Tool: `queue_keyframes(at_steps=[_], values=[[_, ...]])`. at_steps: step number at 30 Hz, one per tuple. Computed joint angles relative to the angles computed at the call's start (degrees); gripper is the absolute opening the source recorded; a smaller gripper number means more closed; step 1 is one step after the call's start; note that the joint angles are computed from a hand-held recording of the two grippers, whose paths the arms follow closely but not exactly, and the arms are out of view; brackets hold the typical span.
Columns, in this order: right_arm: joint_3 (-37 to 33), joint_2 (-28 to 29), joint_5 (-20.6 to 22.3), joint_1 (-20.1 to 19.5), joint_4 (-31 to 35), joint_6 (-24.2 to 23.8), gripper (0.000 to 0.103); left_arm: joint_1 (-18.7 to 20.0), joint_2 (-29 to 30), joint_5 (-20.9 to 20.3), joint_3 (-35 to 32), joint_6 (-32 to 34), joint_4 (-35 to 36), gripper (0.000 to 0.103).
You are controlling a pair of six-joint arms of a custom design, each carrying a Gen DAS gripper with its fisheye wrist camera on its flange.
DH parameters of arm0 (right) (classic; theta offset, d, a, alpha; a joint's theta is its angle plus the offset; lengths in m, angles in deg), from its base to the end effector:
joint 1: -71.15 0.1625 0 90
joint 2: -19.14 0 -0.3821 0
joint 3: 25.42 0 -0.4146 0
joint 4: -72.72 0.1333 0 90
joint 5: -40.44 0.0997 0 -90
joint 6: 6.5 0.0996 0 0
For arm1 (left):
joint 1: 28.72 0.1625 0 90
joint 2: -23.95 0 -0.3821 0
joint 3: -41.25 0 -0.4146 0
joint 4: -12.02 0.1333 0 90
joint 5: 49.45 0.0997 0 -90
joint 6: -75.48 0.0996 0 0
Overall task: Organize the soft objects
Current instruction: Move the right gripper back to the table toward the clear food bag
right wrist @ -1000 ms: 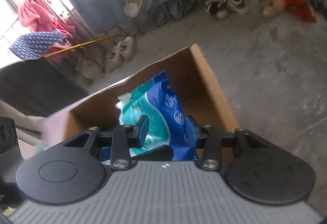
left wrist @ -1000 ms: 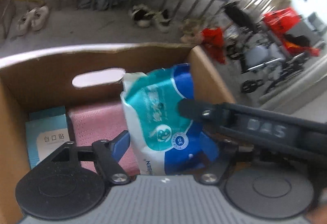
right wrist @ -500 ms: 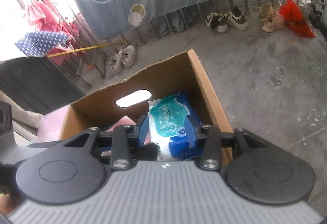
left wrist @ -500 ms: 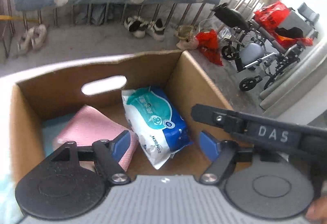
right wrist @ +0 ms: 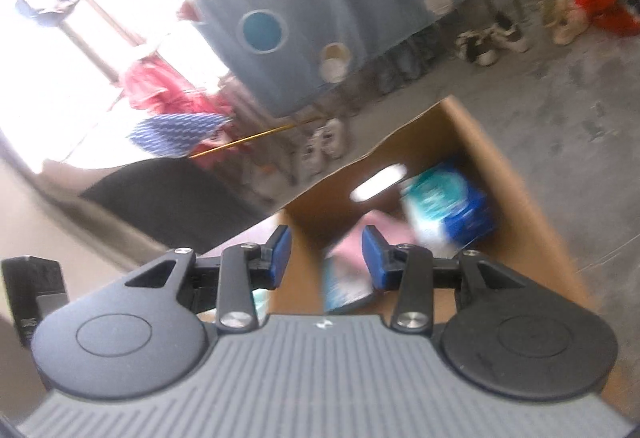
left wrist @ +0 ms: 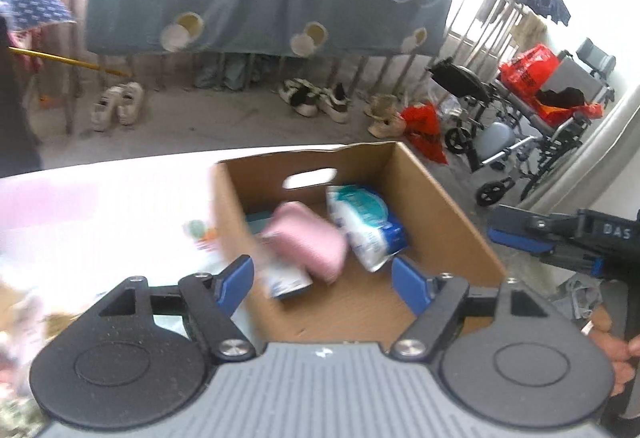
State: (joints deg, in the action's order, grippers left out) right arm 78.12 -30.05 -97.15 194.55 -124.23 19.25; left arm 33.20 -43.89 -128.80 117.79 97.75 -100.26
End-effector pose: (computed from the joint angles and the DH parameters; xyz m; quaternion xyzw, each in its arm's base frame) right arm 0.3831 -0.4724 0.1532 -0.1236 -0.8304 0.5311 0.1145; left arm -0.1833 -0.6659 0.3819 0.4106 0.8995 -0.1222 0.0861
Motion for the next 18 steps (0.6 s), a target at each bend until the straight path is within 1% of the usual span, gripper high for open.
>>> queue_keyframes(at_steps=[1,5,8,11,13,18], values=[[-0.39,0.84,0.96,0.65,-0.42,0.47,0.040,0.54,-1.39,0.11,0.24,0.46,0.20,0.081],[-2.04,5.19,6.89,2.38,-3.73,2.08,0.042,3.35,-6.65,1.37,1.05,1.46,0.72,0.082],[-5.62,9.57,11.42,3.20,-3.23,3.38,0.043,5.62,-10.92,3.34,2.86,2.51,0.49,0.082],[-9.33,13.35,15.37,3.54,-0.64,4.62,0.044,7.68,-14.61,6.04,5.45,5.02,-2.25,0.082],[-12.11,15.75,17.69,3.62,1.70,5.37,0.044,8.94,-16.99,8.29,7.86,7.04,-5.29,0.082],[-19.51,21.78,22.65,3.44,7.34,6.76,0.045,12.07,-21.05,11.24,12.50,11.58,-12.17,0.082]])
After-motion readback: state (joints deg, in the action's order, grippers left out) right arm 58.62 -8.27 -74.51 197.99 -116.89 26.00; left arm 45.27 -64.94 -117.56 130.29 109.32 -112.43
